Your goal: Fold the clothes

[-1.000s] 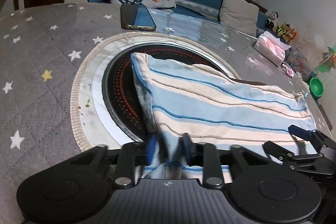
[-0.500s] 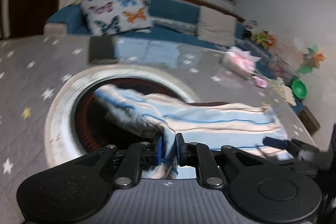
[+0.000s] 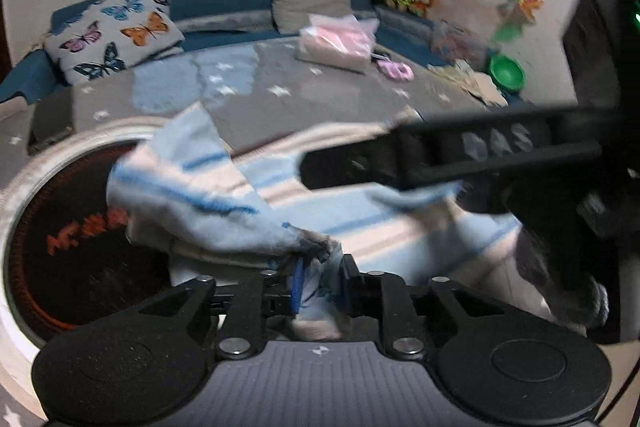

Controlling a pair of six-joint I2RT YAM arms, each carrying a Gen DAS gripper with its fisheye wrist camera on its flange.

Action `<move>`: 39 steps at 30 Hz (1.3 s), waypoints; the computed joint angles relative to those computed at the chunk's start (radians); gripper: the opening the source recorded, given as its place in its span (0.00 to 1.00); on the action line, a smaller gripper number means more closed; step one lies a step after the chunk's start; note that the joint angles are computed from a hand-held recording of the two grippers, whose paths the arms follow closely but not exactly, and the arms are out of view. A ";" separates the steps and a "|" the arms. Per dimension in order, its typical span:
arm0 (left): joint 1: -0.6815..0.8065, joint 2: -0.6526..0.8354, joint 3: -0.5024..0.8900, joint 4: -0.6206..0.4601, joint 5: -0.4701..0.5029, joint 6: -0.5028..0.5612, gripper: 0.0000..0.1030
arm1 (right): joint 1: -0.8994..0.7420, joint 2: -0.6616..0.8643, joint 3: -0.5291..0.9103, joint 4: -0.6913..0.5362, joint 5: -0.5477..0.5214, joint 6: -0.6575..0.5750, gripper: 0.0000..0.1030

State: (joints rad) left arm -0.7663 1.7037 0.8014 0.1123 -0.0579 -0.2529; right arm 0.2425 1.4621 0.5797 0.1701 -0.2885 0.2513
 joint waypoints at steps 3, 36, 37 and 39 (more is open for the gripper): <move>-0.009 -0.024 -0.039 0.015 0.009 0.017 0.32 | 0.004 0.025 -0.006 0.011 -0.009 0.006 0.98; 0.133 -0.328 -0.294 -0.022 0.019 0.004 0.67 | 0.194 0.130 0.011 0.168 0.335 -0.025 0.91; 0.139 -0.326 -0.290 -0.019 0.020 0.003 0.69 | 0.168 0.129 -0.001 0.179 0.279 -0.017 0.91; 0.150 -0.321 -0.283 -0.016 0.021 -0.002 0.70 | 0.151 0.138 -0.011 0.189 0.234 -0.009 0.90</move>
State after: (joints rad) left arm -0.6165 1.3831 0.5186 0.0968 -0.0368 -0.2550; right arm 0.3937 1.6001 0.5686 0.3589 -0.0549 0.2420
